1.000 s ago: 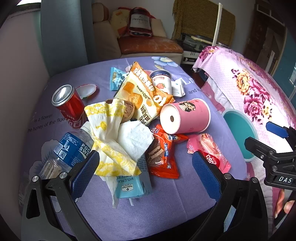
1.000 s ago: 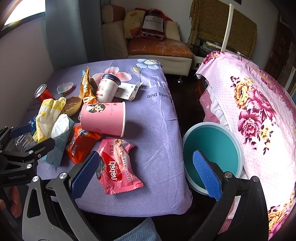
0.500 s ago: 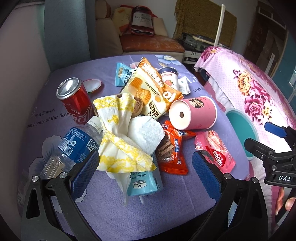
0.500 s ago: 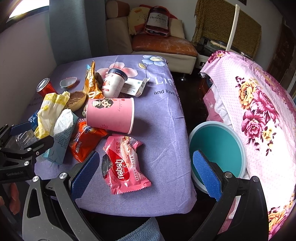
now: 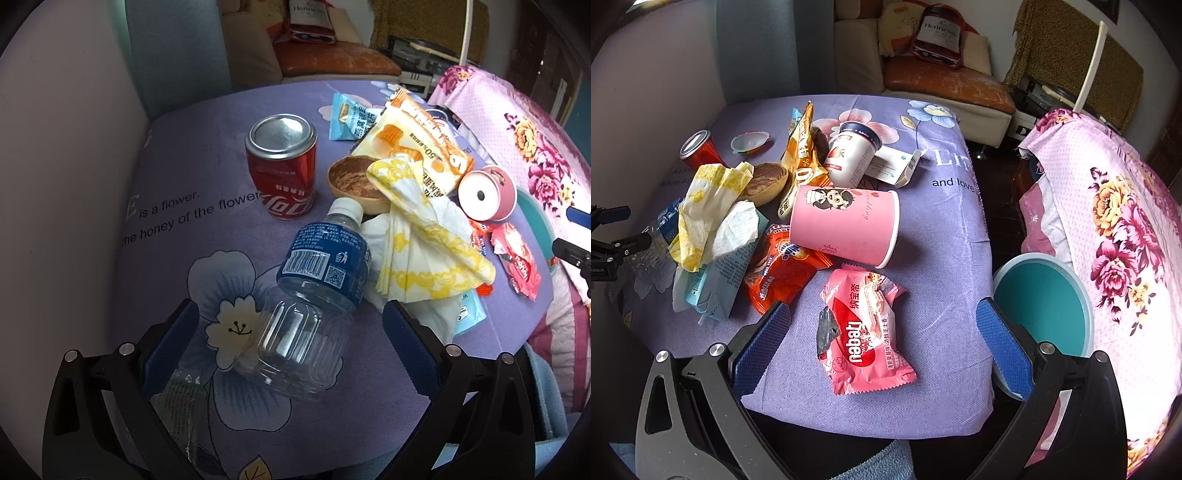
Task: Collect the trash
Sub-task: 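Grasp the clear water bottle with left tool while right tool grasps pink paper cup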
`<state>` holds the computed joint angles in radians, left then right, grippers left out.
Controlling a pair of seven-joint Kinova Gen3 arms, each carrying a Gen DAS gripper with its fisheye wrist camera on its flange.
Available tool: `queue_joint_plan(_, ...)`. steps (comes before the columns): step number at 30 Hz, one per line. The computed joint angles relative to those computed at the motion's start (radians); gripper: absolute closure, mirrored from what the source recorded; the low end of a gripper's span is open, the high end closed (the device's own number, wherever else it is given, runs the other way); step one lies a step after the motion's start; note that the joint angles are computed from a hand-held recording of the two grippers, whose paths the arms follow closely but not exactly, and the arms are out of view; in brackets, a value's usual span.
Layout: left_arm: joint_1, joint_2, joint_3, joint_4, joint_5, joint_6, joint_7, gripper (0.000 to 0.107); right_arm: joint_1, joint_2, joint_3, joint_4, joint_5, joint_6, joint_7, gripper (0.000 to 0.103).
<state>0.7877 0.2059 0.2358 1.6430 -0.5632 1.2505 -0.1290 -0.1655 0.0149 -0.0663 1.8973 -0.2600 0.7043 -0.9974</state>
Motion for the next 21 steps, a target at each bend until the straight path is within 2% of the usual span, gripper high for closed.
queue_joint_plan(6, -0.054, 0.02, -0.004, 0.018, 0.069, -0.054, -0.148, 0.012, -0.019, 0.066, -0.02, -0.078, 0.024, 0.068, 0.038, 0.006)
queue_joint_plan(10, -0.079, 0.053, -0.024, 0.021, 0.105, -0.089, -0.214, 0.013, -0.051, 0.103, -0.04, -0.128, 0.101, 0.065, 0.051, 0.006)
queue_joint_plan(11, -0.083, 0.059, -0.032, 0.024, 0.111, -0.096, -0.22, 0.014, -0.062, 0.113, -0.043, -0.141, 0.127, 0.064, 0.045, 0.006)
queue_joint_plan(13, -0.105, 0.05, -0.043, 0.049, 0.145, -0.147, -0.231, 0.035, -0.078, 0.133, -0.048, -0.166, 0.167, 0.067, 0.045, 0.007)
queue_joint_plan(17, -0.109, 0.024, -0.052, 0.093, 0.143, -0.198, -0.211, 0.036, -0.117, 0.162, -0.06, -0.203, 0.257, 0.076, 0.072, 0.014)
queue_joint_plan(21, -0.137, -0.004, -0.052, 0.144, 0.152, -0.254, -0.223, 0.036, -0.161, 0.207, -0.069, -0.244, 0.343, 0.113, 0.119, 0.014)
